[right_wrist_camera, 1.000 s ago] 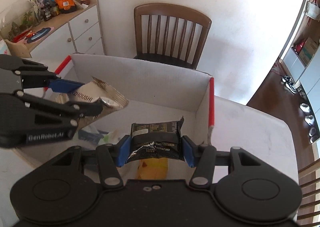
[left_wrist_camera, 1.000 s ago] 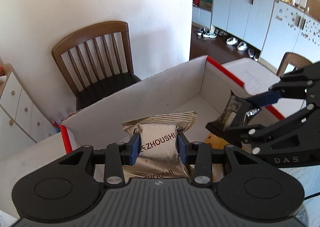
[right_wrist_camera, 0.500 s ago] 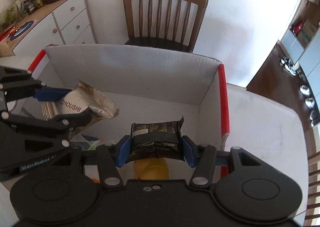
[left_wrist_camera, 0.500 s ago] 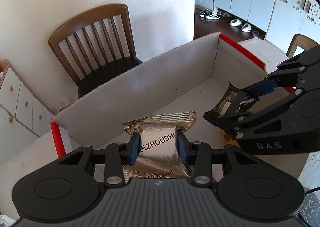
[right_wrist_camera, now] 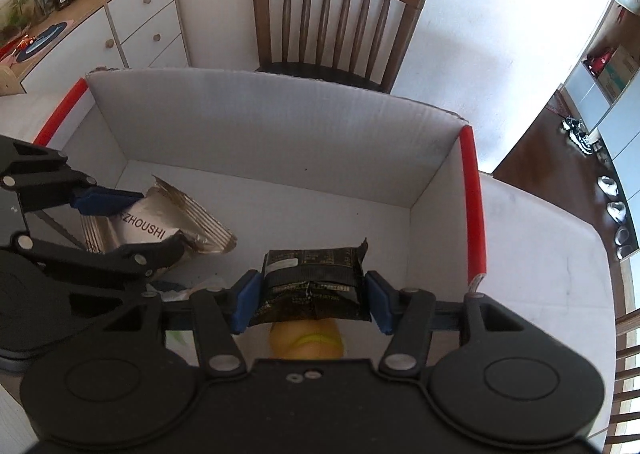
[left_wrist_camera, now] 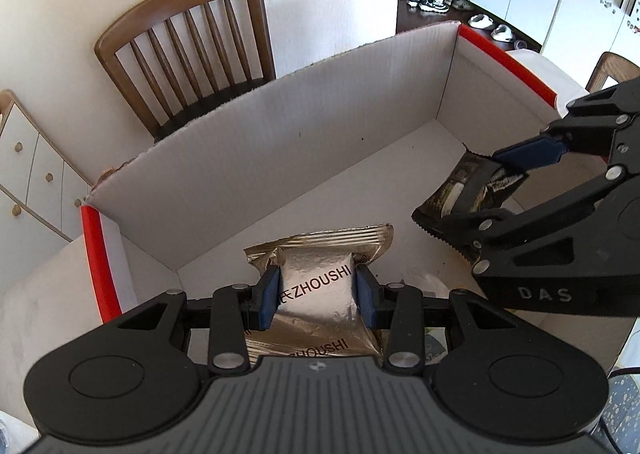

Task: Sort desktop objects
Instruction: 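Open the right gripper dropping the black packet while the left releases the gold bag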

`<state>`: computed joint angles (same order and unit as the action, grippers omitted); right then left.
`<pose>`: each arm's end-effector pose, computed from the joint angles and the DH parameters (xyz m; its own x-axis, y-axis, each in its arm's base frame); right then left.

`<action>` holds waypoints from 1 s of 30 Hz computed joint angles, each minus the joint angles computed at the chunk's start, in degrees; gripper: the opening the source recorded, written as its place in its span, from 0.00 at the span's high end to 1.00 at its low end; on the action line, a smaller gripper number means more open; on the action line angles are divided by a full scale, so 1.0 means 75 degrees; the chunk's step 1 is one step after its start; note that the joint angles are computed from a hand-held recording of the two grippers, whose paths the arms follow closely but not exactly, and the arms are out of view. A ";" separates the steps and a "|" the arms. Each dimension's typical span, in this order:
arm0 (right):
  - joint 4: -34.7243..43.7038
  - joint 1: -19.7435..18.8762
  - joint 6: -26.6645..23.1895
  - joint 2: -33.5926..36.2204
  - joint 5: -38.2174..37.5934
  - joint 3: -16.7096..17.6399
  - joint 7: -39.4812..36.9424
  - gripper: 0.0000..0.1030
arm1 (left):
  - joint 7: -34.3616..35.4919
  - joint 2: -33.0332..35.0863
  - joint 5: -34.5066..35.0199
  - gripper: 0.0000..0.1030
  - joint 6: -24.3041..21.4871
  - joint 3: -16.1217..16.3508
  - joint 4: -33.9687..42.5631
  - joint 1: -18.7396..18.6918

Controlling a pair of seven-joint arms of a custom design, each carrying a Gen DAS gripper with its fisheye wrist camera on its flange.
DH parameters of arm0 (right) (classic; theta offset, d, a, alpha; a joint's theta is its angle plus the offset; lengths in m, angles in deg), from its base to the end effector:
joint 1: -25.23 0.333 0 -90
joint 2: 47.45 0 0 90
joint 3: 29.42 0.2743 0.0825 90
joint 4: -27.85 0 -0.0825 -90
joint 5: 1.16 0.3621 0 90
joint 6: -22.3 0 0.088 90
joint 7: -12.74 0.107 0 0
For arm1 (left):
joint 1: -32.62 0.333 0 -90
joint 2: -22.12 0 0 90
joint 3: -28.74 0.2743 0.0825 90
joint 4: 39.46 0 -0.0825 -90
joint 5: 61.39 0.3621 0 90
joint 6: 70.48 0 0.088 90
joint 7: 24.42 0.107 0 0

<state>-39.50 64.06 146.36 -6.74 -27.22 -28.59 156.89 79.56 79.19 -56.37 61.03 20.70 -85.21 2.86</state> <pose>0.5723 0.4481 0.3784 -0.0675 -0.9960 0.0582 -0.8859 0.0330 -0.4628 0.6444 -0.4303 0.3645 -0.7343 -0.6733 -0.0860 -0.5624 0.6744 -0.4784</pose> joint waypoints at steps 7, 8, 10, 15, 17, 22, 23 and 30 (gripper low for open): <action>-0.0320 0.0065 0.0014 -0.0246 -0.0212 -0.0038 0.0128 0.37 | -0.0183 -0.0558 0.0054 0.56 0.0535 0.0012 -0.0944 0.0038; -0.0398 0.0064 0.0034 -0.0308 -0.0236 -0.0030 0.0150 0.37 | -0.0186 -0.0701 0.0055 0.50 0.0669 -0.0006 -0.1168 0.0062; -0.0581 0.0065 0.0103 -0.0451 -0.0299 -0.0011 0.0204 0.37 | -0.0231 -0.0982 0.0069 0.44 0.0973 -0.0016 -0.1610 0.0101; -0.1522 0.0035 0.0463 -0.1200 -0.0591 0.0103 0.0293 0.37 | -0.0271 -0.1384 -0.0026 0.43 0.1224 -0.0100 -0.2095 0.0238; -0.1927 0.0005 0.0599 -0.1544 -0.0687 0.0173 0.0336 0.37 | -0.0277 -0.1582 -0.0055 0.43 0.1336 -0.0122 -0.2340 0.0289; -0.1777 0.0009 0.0437 -0.1606 -0.0824 0.0274 0.0229 0.37 | -0.0299 -0.2151 -0.0079 0.43 0.1611 -0.0165 -0.3019 0.0390; -0.1859 0.0020 0.0434 -0.1701 -0.0858 0.0288 0.0260 0.37 | -0.0290 -0.2307 -0.0101 0.43 0.1681 -0.0193 -0.3213 0.0425; -0.2510 0.0058 0.0492 -0.2396 -0.1181 0.0445 0.0577 0.33 | -0.0363 -0.3383 -0.0235 0.43 0.2094 -0.0335 -0.4486 0.0615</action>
<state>-58.32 64.50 150.05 -24.70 -36.08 -25.25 161.22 76.84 53.81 -58.13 76.74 18.19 -118.85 7.48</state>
